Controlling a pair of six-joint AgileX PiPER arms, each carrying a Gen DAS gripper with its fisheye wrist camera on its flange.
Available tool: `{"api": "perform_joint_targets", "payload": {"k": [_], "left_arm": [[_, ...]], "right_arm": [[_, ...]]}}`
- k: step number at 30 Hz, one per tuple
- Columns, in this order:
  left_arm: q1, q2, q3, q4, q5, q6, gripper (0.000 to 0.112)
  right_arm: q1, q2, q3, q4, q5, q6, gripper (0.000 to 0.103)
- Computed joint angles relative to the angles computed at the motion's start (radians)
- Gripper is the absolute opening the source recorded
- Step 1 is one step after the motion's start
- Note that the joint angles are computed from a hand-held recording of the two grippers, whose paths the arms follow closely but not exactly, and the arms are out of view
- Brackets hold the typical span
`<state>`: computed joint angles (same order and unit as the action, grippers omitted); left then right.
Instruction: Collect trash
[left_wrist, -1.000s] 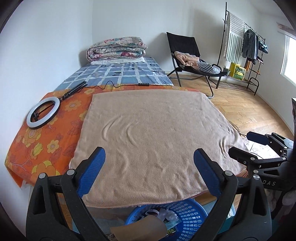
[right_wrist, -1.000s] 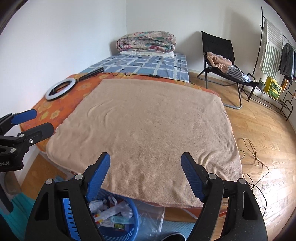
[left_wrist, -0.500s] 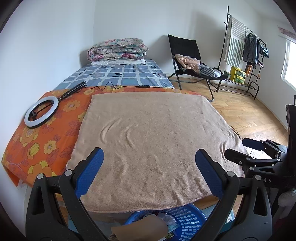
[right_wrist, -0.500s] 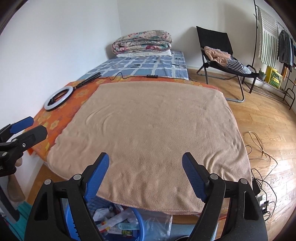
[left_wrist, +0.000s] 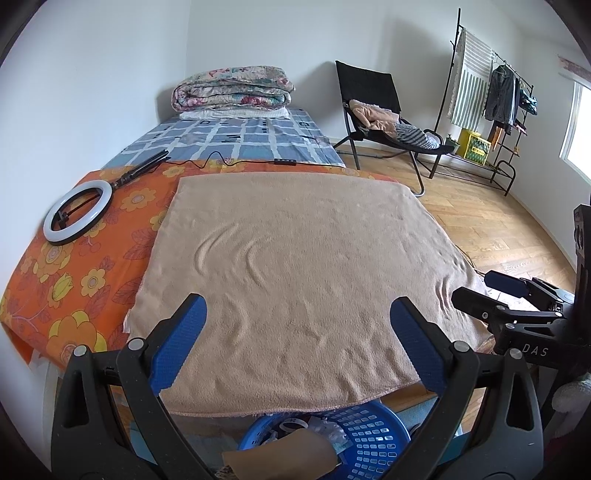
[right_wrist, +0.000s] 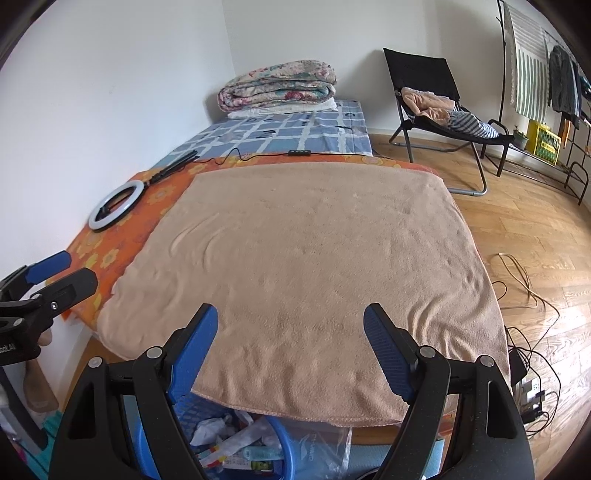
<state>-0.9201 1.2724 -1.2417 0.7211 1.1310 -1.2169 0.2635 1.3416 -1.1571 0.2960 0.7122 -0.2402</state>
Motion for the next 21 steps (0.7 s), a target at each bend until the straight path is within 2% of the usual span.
{"api": "perform_joint_targets", "payload": {"k": [21], "left_arm": [[-0.002, -0.001, 0.007, -0.005, -0.002, -0.003, 0.101]], "right_arm": [[-0.009, 0.006, 0.0, 0.021, 0.0, -0.017, 0.081]]}}
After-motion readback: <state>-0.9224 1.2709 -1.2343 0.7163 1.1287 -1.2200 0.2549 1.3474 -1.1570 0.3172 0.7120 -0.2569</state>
